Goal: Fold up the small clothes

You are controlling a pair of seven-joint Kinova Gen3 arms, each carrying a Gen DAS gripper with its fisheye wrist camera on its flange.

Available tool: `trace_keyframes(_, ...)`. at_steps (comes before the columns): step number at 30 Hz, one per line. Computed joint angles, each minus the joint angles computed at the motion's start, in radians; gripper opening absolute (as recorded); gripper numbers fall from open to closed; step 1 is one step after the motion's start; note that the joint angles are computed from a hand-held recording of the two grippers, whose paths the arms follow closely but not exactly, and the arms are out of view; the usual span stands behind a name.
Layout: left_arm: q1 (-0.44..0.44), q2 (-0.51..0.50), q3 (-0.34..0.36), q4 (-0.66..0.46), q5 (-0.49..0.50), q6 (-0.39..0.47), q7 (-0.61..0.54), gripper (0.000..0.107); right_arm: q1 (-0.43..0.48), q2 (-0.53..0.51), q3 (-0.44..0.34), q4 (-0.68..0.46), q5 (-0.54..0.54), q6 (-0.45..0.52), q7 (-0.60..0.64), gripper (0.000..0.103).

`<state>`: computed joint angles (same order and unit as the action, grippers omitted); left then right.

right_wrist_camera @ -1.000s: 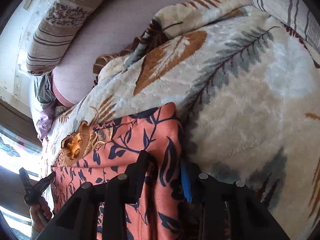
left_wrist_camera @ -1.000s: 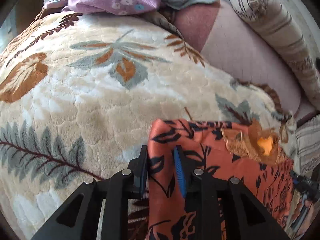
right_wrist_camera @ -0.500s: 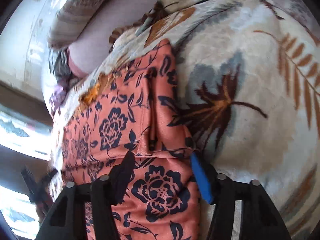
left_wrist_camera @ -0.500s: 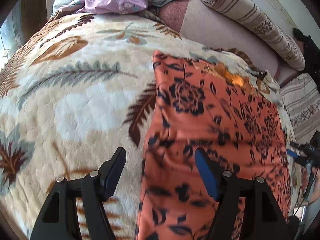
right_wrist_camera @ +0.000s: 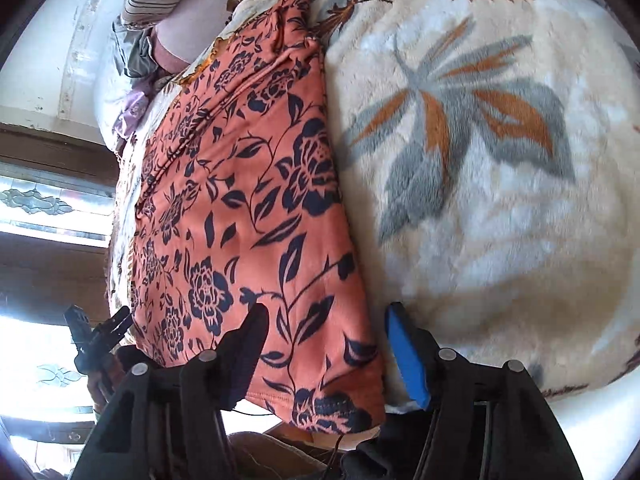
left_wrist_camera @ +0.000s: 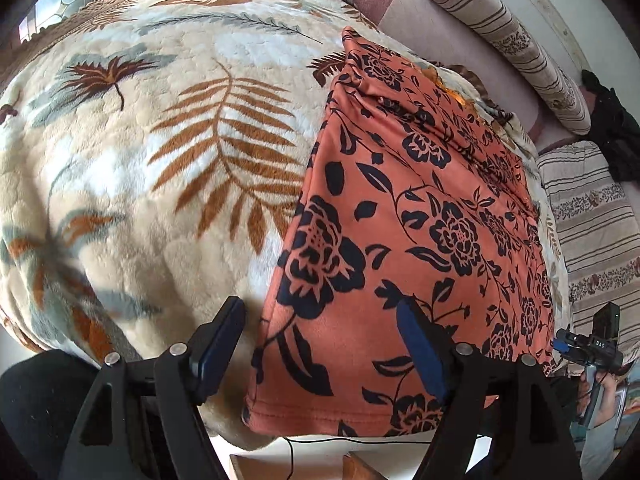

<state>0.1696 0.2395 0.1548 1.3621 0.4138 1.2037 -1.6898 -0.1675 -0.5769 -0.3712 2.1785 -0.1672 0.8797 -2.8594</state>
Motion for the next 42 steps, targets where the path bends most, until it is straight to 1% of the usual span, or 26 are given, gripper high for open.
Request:
trace_keyframes(1,0.012,-0.004,-0.009,0.005,-0.009,0.003,0.008,0.078,-0.003,-0.006,-0.015,0.005,-0.005,-0.007,-0.006,0.056)
trace_keyframes(3,0.013,-0.018,-0.001,0.024,-0.020,-0.010,0.016,0.078,-0.010,0.015,-0.033,0.006,-0.011,-0.021,-0.010,0.051)
trace_keyframes(4,0.017,-0.020,-0.002,0.025,-0.028,-0.010,0.020,0.077,-0.011,0.019,-0.042,0.004,-0.008,-0.022,-0.015,0.041)
trace_keyframes(5,0.020,-0.019,-0.003,0.019,-0.037,-0.005,0.030,0.075,-0.011,0.024,-0.047,0.000,-0.004,-0.023,-0.019,0.035)
trace_keyframes(8,0.049,-0.018,-0.023,0.007,-0.089,0.005,0.076,0.045,-0.013,0.017,-0.051,0.012,-0.005,-0.028,-0.039,0.034)
trace_keyframes(9,0.045,-0.018,-0.023,0.004,-0.088,0.013,0.081,0.044,-0.008,0.021,-0.056,0.013,-0.002,-0.035,-0.047,0.035)
trace_keyframes(11,0.011,-0.018,-0.011,0.007,-0.052,0.030,0.069,0.046,-0.012,0.024,-0.063,0.008,0.009,-0.039,-0.050,0.036)
trace_keyframes(13,0.006,-0.024,-0.015,0.013,-0.051,0.028,0.073,0.050,-0.016,0.020,-0.066,0.005,0.015,-0.035,-0.055,0.037)
trace_keyframes(15,-0.001,-0.029,-0.018,0.026,-0.048,0.018,0.069,0.051,-0.024,0.005,-0.055,0.024,0.004,-0.056,-0.060,0.036)
trace_keyframes(20,0.028,-0.013,-0.004,-0.012,-0.115,0.064,0.106,0.051,-0.046,0.032,-0.032,0.020,-0.004,-0.061,-0.034,0.036)
trace_keyframes(21,0.042,-0.025,-0.017,-0.006,-0.123,0.057,0.118,0.051,-0.041,0.026,-0.035,0.017,-0.001,-0.057,-0.040,0.036)
trace_keyframes(23,0.041,-0.037,-0.019,0.012,-0.112,0.037,0.097,0.058,-0.018,-0.003,-0.058,0.023,0.008,-0.061,-0.067,0.037)
trace_keyframes(24,0.032,-0.024,-0.004,0.007,-0.113,0.052,0.090,0.061,-0.014,-0.008,-0.059,0.028,0.003,-0.061,-0.075,0.038)
trace_keyframes(25,0.042,-0.015,-0.007,0.007,-0.121,0.054,0.093,0.061,-0.022,-0.003,-0.046,0.037,-0.010,-0.066,-0.072,0.044)
trace_keyframes(26,0.050,-0.018,-0.004,0.014,-0.137,0.040,0.093,0.060,-0.038,0.004,-0.027,0.043,-0.021,-0.077,-0.060,0.045)
trace_keyframes(27,0.066,-0.017,0.001,0.006,-0.169,0.041,0.105,0.057,-0.040,0.013,-0.026,0.037,-0.016,-0.072,-0.049,0.044)
trace_keyframes(28,0.088,-0.020,-0.014,0.003,-0.186,0.038,0.107,0.033,-0.044,0.026,-0.026,0.025,-0.010,-0.060,-0.039,0.042)
trace_keyframes(29,0.091,-0.023,-0.020,0.000,-0.186,0.039,0.092,0.019,-0.053,0.035,-0.025,0.020,-0.010,-0.059,-0.029,0.035)
trace_keyframes(30,0.076,-0.022,-0.010,-0.010,-0.171,0.049,0.085,0.009,-0.063,0.040,-0.017,0.022,-0.020,-0.062,-0.023,0.011)
trace_keyframes(31,0.049,-0.026,0.000,-0.011,-0.139,0.053,0.071,0.006,-0.064,0.040,-0.017,0.023,-0.027,-0.062,-0.028,0.009)
trace_keyframes(34,0.019,-0.068,-0.016,0.003,-0.064,0.027,0.022,0.006,-0.030,-0.022,-0.057,0.022,-0.008,-0.088,-0.069,0.009)
trace_keyframes(35,0.001,-0.072,-0.006,0.002,-0.045,0.027,0.017,0.006,-0.020,-0.041,-0.065,0.021,-0.006,-0.098,-0.076,0.009)
trace_keyframes(37,0.012,-0.059,-0.017,0.002,-0.056,0.025,0.049,0.009,-0.007,-0.045,-0.079,0.016,-0.004,-0.099,-0.083,0.010)
trace_keyframes(39,0.049,-0.017,-0.026,-0.010,-0.109,0.050,0.085,0.009,-0.015,0.013,-0.074,0.016,-0.012,-0.074,-0.055,0.013)
trace_keyframes(41,0.042,-0.015,-0.010,0.011,-0.108,0.028,0.097,0.018,-0.056,0.043,-0.032,0.039,-0.041,-0.094,-0.050,0.013)
trace_keyframes(42,0.028,-0.018,-0.003,0.017,-0.084,0.024,0.080,0.028,-0.049,0.043,-0.039,0.029,-0.031,-0.086,-0.043,0.017)
